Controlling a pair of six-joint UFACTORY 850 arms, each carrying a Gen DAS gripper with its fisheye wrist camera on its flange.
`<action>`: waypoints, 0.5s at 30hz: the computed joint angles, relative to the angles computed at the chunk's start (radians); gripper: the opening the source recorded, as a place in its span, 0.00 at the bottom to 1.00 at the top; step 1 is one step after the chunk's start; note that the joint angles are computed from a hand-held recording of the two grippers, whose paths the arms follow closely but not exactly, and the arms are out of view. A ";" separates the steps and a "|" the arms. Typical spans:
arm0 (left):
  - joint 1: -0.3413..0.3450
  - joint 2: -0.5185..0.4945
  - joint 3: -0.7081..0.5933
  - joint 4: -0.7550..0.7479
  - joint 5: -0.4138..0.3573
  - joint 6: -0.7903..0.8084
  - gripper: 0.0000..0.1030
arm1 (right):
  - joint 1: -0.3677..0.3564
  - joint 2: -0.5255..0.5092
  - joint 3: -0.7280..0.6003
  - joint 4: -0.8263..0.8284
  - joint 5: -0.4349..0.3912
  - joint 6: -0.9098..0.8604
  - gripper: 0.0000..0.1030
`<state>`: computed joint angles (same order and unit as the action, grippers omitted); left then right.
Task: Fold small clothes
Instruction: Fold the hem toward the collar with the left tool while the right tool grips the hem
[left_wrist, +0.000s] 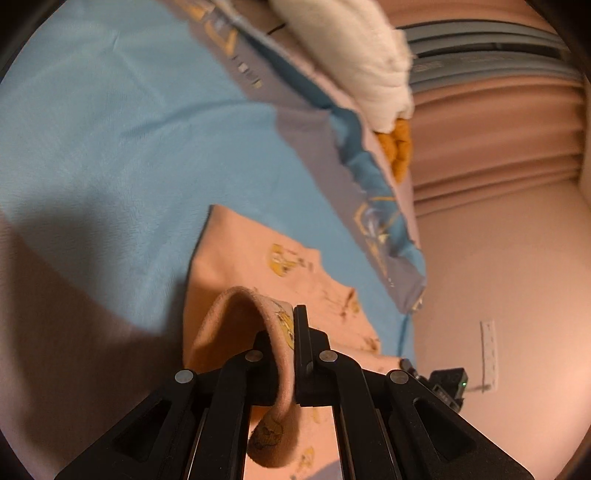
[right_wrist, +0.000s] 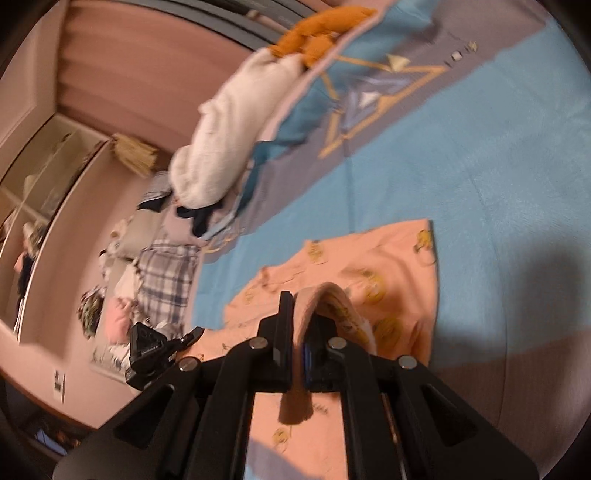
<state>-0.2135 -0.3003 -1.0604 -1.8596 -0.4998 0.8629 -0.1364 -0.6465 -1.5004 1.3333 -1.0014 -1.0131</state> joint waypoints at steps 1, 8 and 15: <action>0.003 -0.014 -0.012 0.029 -0.003 -0.040 0.00 | 0.004 -0.013 -0.016 -0.018 0.009 0.027 0.08; 0.040 -0.047 -0.061 0.210 -0.105 -0.204 0.00 | 0.006 -0.076 -0.103 -0.138 -0.089 0.157 0.35; 0.085 -0.128 -0.079 -0.002 -0.225 -0.278 0.32 | -0.018 -0.164 -0.161 0.047 -0.181 0.300 0.35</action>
